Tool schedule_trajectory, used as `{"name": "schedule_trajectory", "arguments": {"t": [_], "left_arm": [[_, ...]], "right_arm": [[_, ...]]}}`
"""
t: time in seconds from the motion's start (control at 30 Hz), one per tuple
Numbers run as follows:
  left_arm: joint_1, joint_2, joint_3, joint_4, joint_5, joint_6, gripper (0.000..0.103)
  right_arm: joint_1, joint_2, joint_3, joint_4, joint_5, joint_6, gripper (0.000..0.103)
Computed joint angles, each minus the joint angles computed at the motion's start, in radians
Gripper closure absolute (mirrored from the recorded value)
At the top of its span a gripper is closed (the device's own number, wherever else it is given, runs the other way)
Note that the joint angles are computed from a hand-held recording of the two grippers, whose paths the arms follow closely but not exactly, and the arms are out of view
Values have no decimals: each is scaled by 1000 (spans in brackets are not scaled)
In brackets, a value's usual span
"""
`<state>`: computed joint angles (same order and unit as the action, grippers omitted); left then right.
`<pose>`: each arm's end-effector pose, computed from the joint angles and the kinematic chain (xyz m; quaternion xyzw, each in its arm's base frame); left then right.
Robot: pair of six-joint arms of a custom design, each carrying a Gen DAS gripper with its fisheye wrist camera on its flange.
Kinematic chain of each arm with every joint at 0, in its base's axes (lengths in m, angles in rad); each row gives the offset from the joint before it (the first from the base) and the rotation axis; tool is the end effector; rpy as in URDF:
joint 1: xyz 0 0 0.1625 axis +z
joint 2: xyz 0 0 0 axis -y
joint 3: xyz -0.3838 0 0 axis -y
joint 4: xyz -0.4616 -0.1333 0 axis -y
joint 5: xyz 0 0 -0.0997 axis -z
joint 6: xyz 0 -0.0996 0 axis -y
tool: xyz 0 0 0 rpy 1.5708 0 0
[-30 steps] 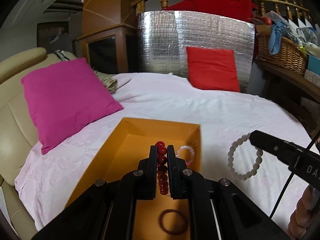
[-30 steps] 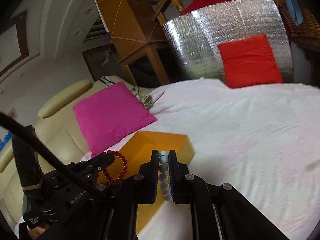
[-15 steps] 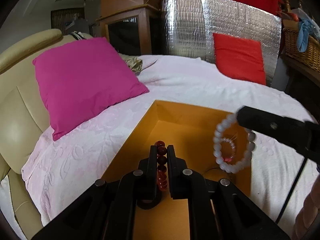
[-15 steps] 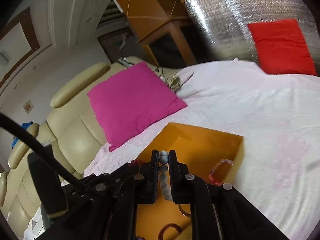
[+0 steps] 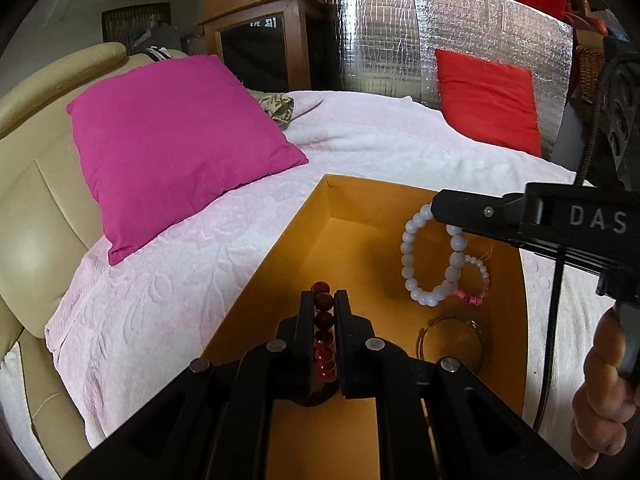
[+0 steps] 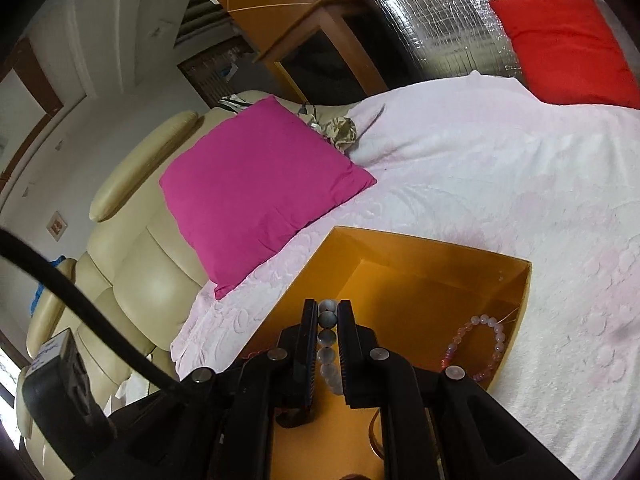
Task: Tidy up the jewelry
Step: 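Lower both bracelets into the orange box and open both tools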
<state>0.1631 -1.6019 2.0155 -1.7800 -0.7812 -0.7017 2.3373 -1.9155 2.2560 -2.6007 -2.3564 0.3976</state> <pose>-0.4544 -0.2816 0.2717 0.3543 0.8481 -0.2863 0.2707 0.3415 -0.2641 0.3787 0.0323 -0.8785 0.4588 0.1293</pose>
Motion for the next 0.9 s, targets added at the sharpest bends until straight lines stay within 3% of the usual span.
{"name": "schedule_trajectory", "arguments": {"t": [0.9], "left_arm": [[22,-10,-6,77,-66,-32,93]], "right_arm": [[-37,67,2,-20,44,36,92]]}}
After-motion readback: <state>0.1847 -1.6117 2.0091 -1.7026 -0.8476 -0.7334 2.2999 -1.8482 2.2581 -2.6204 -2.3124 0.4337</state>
